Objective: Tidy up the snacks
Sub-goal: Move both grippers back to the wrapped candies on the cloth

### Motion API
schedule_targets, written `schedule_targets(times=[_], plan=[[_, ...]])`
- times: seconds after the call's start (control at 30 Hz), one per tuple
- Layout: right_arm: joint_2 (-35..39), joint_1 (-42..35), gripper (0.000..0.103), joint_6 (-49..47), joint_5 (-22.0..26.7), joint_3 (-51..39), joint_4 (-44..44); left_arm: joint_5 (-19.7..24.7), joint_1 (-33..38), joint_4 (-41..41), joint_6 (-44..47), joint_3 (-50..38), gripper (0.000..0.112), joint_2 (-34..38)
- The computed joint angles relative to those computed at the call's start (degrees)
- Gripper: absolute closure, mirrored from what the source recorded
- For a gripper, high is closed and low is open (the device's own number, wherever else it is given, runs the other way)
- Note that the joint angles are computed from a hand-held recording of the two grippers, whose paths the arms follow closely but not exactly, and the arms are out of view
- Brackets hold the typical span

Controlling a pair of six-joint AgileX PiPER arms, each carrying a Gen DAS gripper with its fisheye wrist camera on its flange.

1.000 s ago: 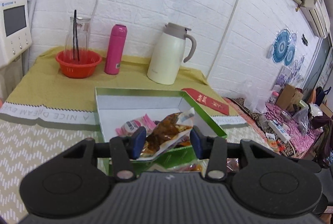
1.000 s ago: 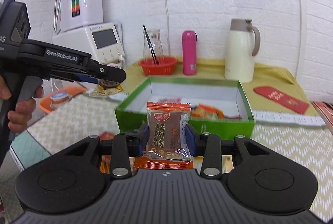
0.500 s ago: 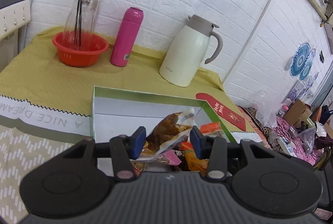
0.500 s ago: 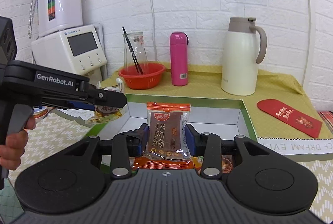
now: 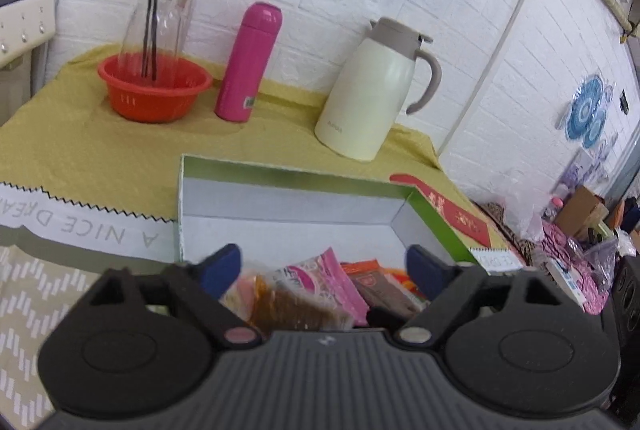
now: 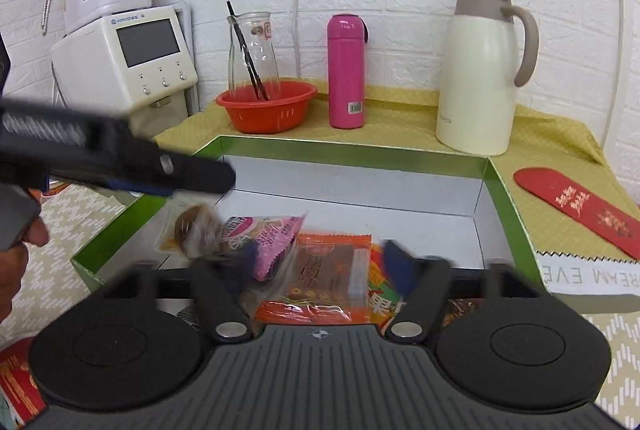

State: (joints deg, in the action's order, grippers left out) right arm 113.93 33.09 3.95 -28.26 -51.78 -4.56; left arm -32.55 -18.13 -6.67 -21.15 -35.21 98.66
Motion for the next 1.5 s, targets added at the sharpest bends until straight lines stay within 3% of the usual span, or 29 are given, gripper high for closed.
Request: schedule_targets(times=[0.07,0.17,0.57,0.83,1.0,1.13,1.3,1.5], plan=[[-0.8,0.3,0.000,-3.1,-1.9,1.7,1.4,-3.4,-3.0,-7.8,7.6,1.6,0.014,-1.6],[-2.6,0.6,0.000,-5.2,-1.5,3.2,2.9,-1.7,-7.0,-20.5,18.7,1.3,0.014,-4.1],[-13.4,1.0,0.000,-4.0,-3.7,13.3,2.6,-3.9,-18.6,-42.1,36.3,5.1,0.014,-13.3],[-23.0,3.1,0.000,-8.9,-5.6,22.3,7.5,-11.2,-32.9,-62.3,52.1,7.6,0.014,-19.8],[-31.1,3.2,0.000,-9.1,-9.1,32.2,9.1,-19.3,-46.4,-69.9,50.1,12.6,0.014,-22.6],[-35.0,3.0,0.000,-9.4,-12.8,40.4,11.5,-21.6,-53.2,-68.5,39.4,16.4,0.014,-20.9],[-31.8,4.8,0.000,-10.0,-18.7,46.5,15.7,-22.3,-56.6,-60.2,21.1,19.9,0.014,-14.7],[-23.2,2.2,0.000,-8.7,-18.6,42.9,9.3,-23.3,-59.5,-58.9,16.1,20.1,0.014,-8.1]])
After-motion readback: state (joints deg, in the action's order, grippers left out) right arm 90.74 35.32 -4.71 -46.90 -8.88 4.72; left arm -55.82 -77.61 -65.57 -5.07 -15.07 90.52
